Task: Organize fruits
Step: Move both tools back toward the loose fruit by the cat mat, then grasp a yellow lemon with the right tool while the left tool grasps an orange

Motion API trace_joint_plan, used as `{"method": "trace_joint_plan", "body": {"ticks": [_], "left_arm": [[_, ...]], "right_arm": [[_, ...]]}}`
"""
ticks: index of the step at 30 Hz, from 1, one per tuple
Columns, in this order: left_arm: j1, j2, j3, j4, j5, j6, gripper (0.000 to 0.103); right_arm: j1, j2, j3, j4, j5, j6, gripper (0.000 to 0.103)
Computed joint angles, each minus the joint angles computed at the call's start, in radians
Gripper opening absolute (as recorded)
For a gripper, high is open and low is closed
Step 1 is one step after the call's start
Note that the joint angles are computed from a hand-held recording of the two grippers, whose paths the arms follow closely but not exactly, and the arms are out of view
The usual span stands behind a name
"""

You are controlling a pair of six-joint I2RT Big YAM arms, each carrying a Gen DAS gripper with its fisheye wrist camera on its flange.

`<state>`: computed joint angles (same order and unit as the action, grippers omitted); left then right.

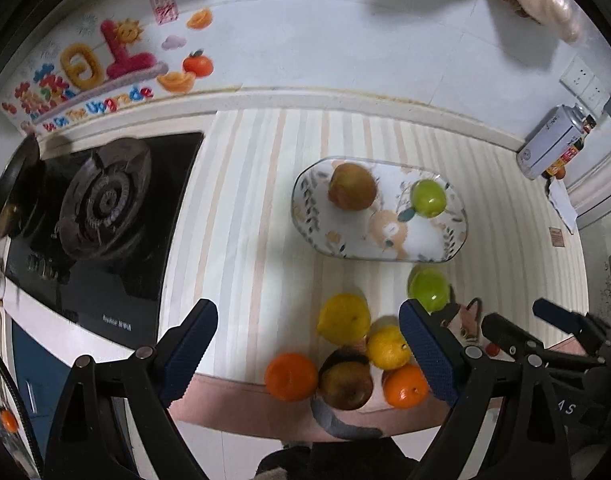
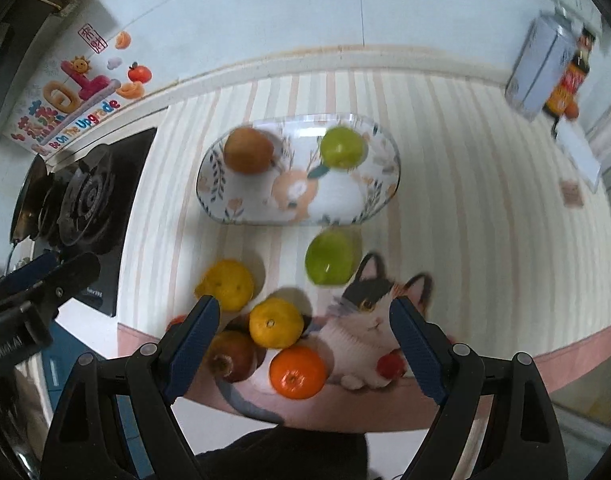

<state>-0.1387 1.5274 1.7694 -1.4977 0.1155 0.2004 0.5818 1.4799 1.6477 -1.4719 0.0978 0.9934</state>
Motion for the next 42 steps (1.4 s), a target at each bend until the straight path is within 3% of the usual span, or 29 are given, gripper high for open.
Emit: {"method": "trace_joint_plan", "body": {"ticks": [6,9,15,22,24,25,27,31,33,37,42], "left_arm": [[0.044,0.016,-0.111,-0.01,-0.048,0.032,0.093],[0.055,0.03,-0.176,-0.012,-0.075,0.032,0.093],[0.084,0.112,-0.239,-0.07,-0.002,-0.034,0.093],[0.107,0.159,-0.258,-0.087,0.144,-0.115,0.09],[0.1,0.158,-0.258,-0.082,0.153,-0.118,0.077],[0.094,0.156,-0.26,-0.077,0.151,-0.116,0.076],[0.083,0.154,-0.265,-0.066,0.119,-0.113,0.064],[0.08,0.141,-0.281,-0.048,0.113,-0.113,0.063],[0.082,0.122,-0.296,-0.03,0.072,-0.102,0.063],[0.114,0.111,-0.305,-0.01,0.029,-0.078,0.063],[0.124,0.117,-0.297,-0.015,0.039,-0.085,0.063]], "right_arm": [[0.032,-0.025,-0.168,0.151,-0.062,0.074,0.088],[0.032,-0.008,-0.217,0.203,-0.116,0.086,0.08],[0.025,0.02,-0.28,0.288,-0.18,0.107,0.074],[0.005,0.047,-0.299,0.332,-0.226,0.113,0.074],[-0.001,0.056,-0.301,0.344,-0.244,0.109,0.074],[-0.004,0.057,-0.31,0.367,-0.256,0.114,0.074],[-0.01,0.066,-0.31,0.386,-0.269,0.113,0.074],[-0.007,0.086,-0.3,0.415,-0.285,0.097,0.068],[-0.003,0.094,-0.289,0.416,-0.284,0.089,0.06],[-0.002,0.102,-0.26,0.377,-0.277,0.067,0.06],[-0.018,0.103,-0.272,0.396,-0.317,0.06,0.062]]}}
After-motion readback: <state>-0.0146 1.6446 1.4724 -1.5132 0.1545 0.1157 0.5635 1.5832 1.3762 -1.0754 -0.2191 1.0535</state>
